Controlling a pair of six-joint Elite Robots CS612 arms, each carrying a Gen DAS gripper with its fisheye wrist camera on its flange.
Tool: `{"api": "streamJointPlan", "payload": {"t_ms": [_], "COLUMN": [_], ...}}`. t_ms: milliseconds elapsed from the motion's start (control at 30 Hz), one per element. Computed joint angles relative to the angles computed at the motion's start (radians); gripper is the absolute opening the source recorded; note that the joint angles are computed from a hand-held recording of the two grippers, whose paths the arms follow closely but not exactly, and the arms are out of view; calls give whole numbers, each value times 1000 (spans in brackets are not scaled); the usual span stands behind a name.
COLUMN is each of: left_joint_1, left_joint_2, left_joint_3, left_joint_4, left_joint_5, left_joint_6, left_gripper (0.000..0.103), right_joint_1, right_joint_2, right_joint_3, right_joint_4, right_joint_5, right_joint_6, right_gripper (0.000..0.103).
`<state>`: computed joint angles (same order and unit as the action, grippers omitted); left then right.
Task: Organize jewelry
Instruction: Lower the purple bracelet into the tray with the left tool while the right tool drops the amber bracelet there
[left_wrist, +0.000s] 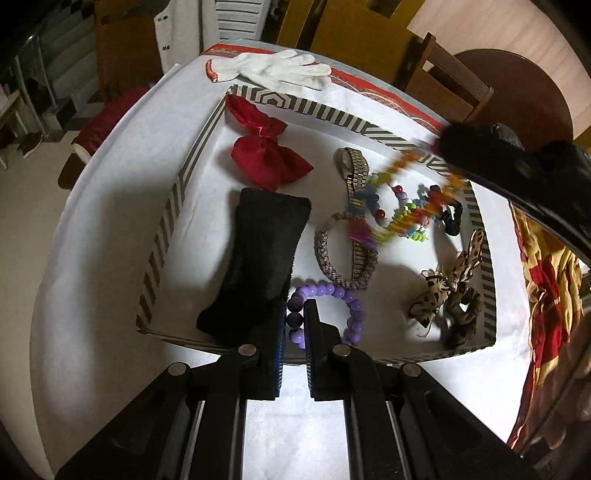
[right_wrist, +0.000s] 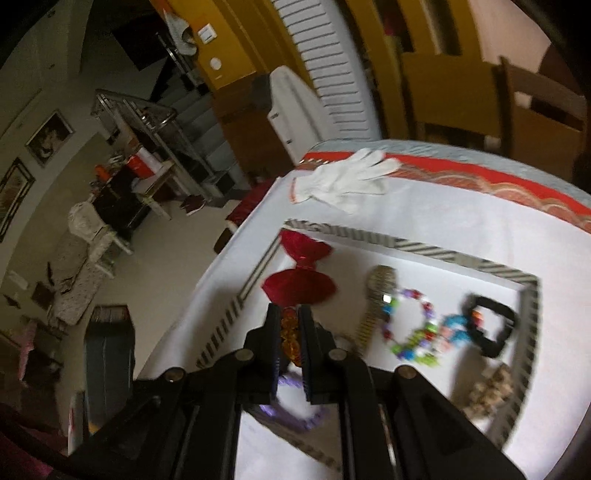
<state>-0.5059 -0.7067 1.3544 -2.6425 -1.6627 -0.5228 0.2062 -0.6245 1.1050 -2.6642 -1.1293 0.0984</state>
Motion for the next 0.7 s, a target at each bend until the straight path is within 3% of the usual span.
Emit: {"api": "streamJointPlan", "payload": {"t_ms": [167, 367, 467, 567, 633, 667, 700], "left_joint_1": [-1, -1, -3, -8, -11, -11, -11], "left_joint_2": [2, 4, 2, 1, -1, 0, -1], "left_joint_3": [-4, -10, -6, -7, -6, -6, -6], "left_joint_4": [4, 8, 12, 20, 25, 26, 26], "left_joint_5": [-5, 9, 24, 46, 63, 66, 67], "left_joint_6": [-3, -19, -21, -18, -17, -17, -16], "left_gripper": [22, 23, 23, 23, 25, 29, 31], "right_joint_1": [13, 20, 23, 20, 19, 18, 17], "right_joint_2": [81, 177, 197, 195, 190, 186, 178], "right_joint_3": [-134, -295, -322, -307, -295, -290, -277], "right_joint_4": [98, 216, 225, 191, 180, 184, 176], "right_joint_5": [-10, -120, -173, -183, -183, -183, -183], "right_joint_6": [-41, -47, -43, -31, -29, -32, -34], "right_gripper": [9, 9, 9, 10, 22, 36, 43]}}
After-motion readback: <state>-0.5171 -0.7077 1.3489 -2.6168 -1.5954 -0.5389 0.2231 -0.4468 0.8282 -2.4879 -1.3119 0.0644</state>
